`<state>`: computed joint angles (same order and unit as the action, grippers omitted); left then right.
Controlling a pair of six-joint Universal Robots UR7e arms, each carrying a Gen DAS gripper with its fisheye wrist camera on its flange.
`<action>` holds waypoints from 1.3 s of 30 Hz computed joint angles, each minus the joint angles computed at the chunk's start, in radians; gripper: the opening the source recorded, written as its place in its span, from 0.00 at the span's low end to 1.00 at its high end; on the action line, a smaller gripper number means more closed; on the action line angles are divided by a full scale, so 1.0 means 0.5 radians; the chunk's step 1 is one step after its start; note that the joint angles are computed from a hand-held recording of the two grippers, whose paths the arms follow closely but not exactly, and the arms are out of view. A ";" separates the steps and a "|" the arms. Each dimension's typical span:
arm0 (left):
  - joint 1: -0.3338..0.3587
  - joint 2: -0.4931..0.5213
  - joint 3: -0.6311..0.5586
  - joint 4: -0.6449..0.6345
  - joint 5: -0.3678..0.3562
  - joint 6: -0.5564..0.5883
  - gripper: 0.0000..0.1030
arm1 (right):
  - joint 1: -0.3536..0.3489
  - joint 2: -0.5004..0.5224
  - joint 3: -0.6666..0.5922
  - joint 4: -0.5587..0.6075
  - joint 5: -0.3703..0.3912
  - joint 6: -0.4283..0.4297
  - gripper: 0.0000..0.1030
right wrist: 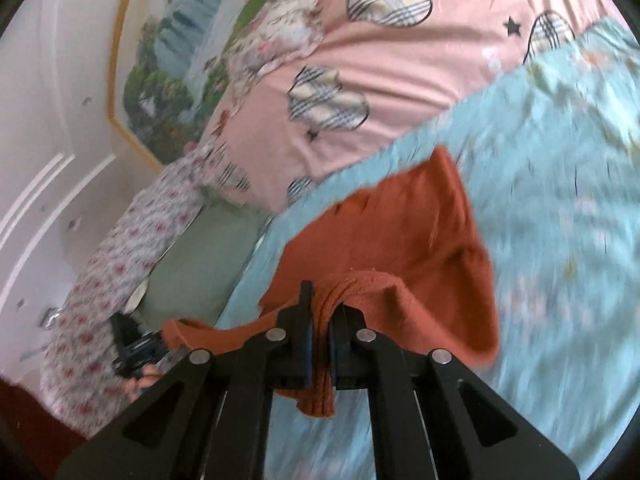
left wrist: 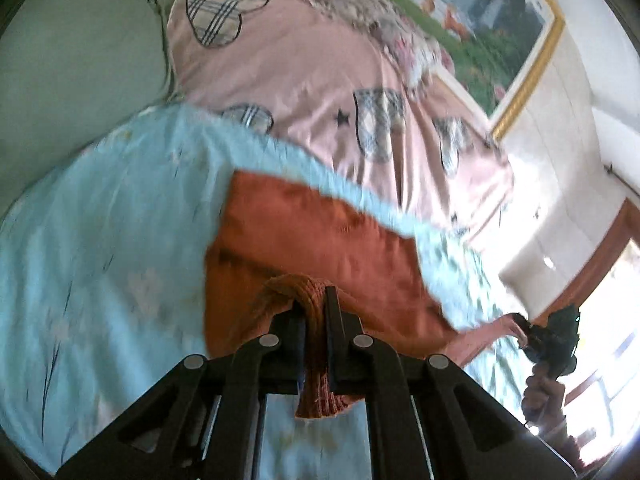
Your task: Fold small clothes
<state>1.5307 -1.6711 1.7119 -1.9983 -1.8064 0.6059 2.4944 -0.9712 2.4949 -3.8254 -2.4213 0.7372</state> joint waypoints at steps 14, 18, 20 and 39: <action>-0.340 0.783 -0.233 -0.584 0.508 -0.242 0.05 | -1.004 -0.131 -0.191 0.206 0.395 -0.519 0.07; -0.344 0.995 -0.338 -0.657 0.618 -0.257 0.05 | -1.176 -0.074 -0.264 0.271 0.470 -0.582 0.07; -0.338 1.087 -0.393 -0.675 0.669 -0.276 0.06 | -1.244 -0.033 -0.295 0.282 0.494 -0.592 0.07; -0.345 0.680 0.251 -0.474 0.717 0.064 0.40 | -0.873 0.239 -0.535 1.109 0.511 -0.848 0.32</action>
